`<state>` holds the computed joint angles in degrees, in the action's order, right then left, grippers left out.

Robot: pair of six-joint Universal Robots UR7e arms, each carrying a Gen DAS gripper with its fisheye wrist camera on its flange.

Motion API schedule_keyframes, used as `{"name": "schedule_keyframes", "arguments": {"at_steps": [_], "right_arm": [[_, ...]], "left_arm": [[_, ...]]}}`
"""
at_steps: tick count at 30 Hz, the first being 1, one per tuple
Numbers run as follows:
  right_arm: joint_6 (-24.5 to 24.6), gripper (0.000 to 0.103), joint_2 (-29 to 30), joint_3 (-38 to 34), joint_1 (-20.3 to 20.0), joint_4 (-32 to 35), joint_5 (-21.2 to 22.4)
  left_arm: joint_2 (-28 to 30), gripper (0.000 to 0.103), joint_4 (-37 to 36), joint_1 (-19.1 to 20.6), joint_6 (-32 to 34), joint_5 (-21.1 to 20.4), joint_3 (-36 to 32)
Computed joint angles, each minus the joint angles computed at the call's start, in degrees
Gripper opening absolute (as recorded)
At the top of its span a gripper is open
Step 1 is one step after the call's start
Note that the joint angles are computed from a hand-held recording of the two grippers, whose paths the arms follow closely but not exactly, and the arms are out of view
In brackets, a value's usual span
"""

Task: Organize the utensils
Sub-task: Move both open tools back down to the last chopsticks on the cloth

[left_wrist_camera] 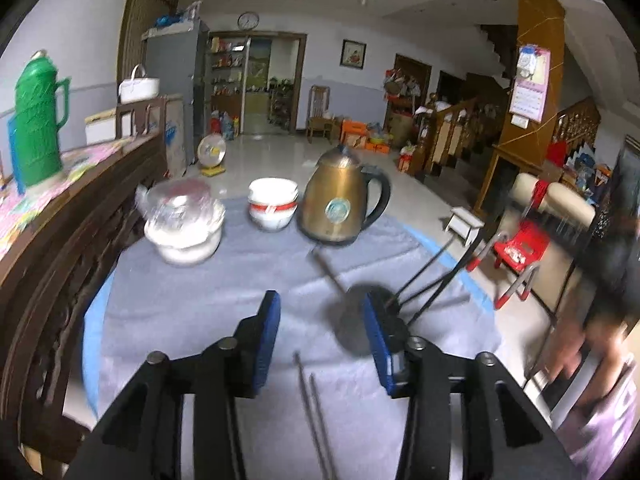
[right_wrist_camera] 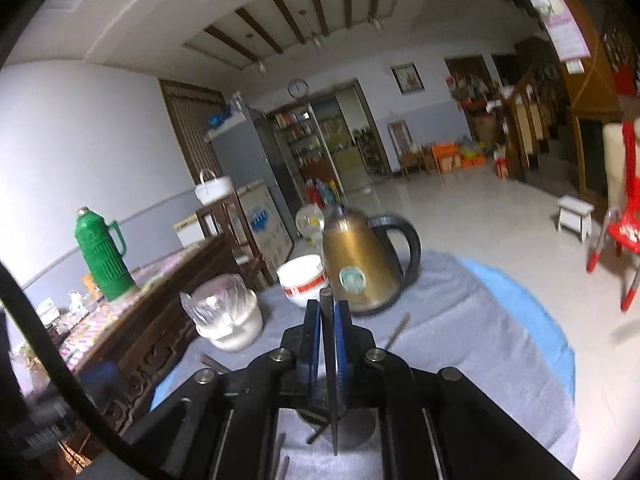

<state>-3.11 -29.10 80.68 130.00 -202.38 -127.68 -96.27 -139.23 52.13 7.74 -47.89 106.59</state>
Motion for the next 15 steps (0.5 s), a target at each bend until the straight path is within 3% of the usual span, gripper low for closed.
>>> {"name": "schedule_keyframes", "arguments": {"at_steps": [5,10,15], "right_arm": [[-4.4,0.008,0.6,-2.8,1.8,-6.4,0.1],[-9.6,0.008,5.0,-9.3,2.5,-9.9,-1.9],[-7.2,0.008,7.7,-13.3,1.8,-7.8,-3.2]], "left_arm": [[-2.8,0.045,9.5,2.9,-6.8,1.8,2.2],[-3.3,0.045,18.3,6.0,-14.5,-0.6,2.7],[-4.4,0.045,21.7,6.7,-15.9,-2.1,4.6]]}}
